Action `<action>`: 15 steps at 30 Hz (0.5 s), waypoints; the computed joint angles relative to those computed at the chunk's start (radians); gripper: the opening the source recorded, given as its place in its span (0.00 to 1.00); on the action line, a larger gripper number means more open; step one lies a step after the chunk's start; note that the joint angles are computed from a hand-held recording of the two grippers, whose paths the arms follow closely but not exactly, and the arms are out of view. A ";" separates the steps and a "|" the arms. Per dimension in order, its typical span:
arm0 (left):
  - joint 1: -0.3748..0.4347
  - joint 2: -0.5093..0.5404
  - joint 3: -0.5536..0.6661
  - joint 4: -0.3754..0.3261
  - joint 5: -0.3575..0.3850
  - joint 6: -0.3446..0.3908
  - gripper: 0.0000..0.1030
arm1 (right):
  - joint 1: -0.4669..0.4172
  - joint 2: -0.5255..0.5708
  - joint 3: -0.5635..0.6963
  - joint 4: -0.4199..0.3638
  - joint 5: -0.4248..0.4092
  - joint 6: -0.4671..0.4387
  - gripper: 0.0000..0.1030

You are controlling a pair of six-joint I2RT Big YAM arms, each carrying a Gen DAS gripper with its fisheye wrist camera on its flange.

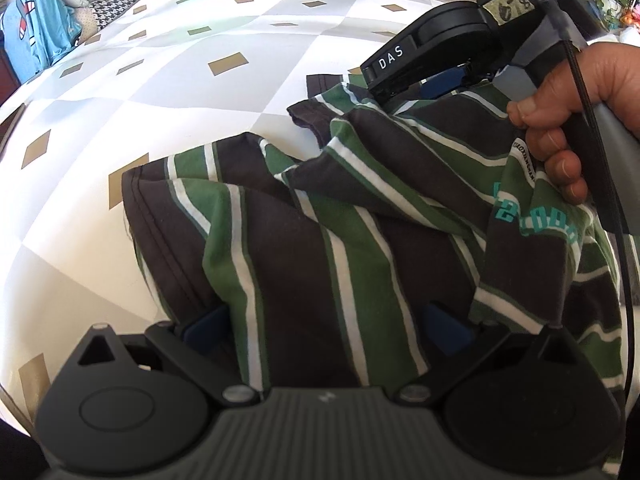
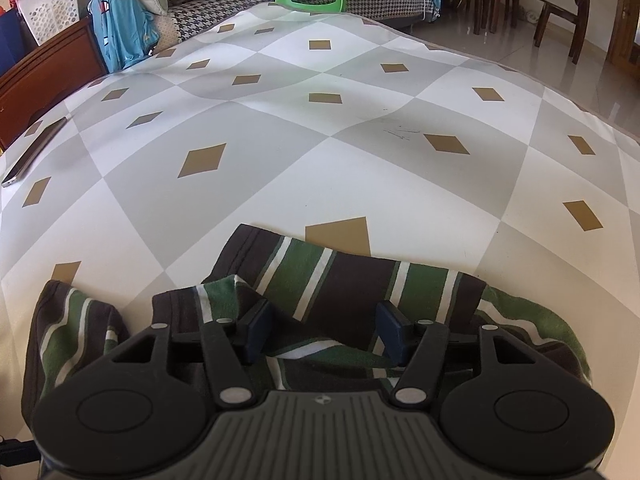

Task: Fold clothes

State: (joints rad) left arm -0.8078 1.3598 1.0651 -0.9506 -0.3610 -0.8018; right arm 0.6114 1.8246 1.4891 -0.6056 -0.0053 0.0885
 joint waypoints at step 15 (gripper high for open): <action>-0.053 0.089 0.023 -0.044 -0.110 -0.179 1.00 | 0.009 0.009 0.015 0.010 0.006 0.017 0.59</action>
State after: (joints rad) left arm -0.8604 1.4484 1.0886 -0.9951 -0.4709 -0.9810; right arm 0.6200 1.8335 1.5038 -0.5954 0.0008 0.1054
